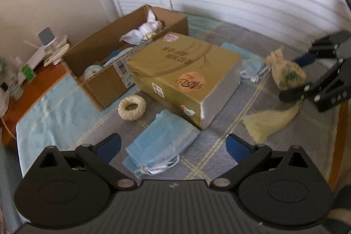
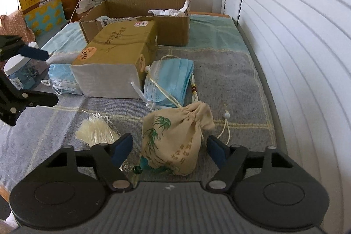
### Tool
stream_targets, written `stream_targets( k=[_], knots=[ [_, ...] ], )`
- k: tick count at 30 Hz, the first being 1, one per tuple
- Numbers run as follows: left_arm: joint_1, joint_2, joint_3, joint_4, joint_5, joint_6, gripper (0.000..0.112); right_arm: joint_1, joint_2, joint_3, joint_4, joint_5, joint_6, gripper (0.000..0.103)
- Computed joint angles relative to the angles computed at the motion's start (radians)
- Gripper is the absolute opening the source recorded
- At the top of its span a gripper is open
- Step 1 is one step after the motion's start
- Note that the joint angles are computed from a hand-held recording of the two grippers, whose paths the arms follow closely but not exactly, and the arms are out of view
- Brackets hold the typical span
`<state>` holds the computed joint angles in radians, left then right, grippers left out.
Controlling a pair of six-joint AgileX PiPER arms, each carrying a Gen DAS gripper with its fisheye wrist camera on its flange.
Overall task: Organize soft objects
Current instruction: 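Grasp the blue face mask with the left tool while the right tool holds the drawstring bag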
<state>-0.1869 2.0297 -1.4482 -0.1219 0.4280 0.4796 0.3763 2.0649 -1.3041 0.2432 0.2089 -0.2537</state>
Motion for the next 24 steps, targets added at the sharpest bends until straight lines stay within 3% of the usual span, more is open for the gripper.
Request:
stream_targets(
  k=[4,11,17,24],
  knots=[
    [-0.003,0.067,-0.089,0.032,0.032,0.017,0.097,-0.012,-0.005,0.009,0.097,-0.007,-0.09,0.073],
    [0.031,0.162,-0.246,-0.071,0.197,0.127,0.092,-0.026,-0.021,0.023,0.235,0.001,-0.237,0.073],
    [0.043,0.206,-0.326,-0.084,0.287,0.128,0.076,-0.032,-0.024,0.029,0.296,0.009,-0.298,0.067],
    [0.057,0.201,-0.332,-0.116,0.318,0.125,0.052,-0.023,-0.029,0.027,0.188,0.01,-0.19,0.058]
  ],
)
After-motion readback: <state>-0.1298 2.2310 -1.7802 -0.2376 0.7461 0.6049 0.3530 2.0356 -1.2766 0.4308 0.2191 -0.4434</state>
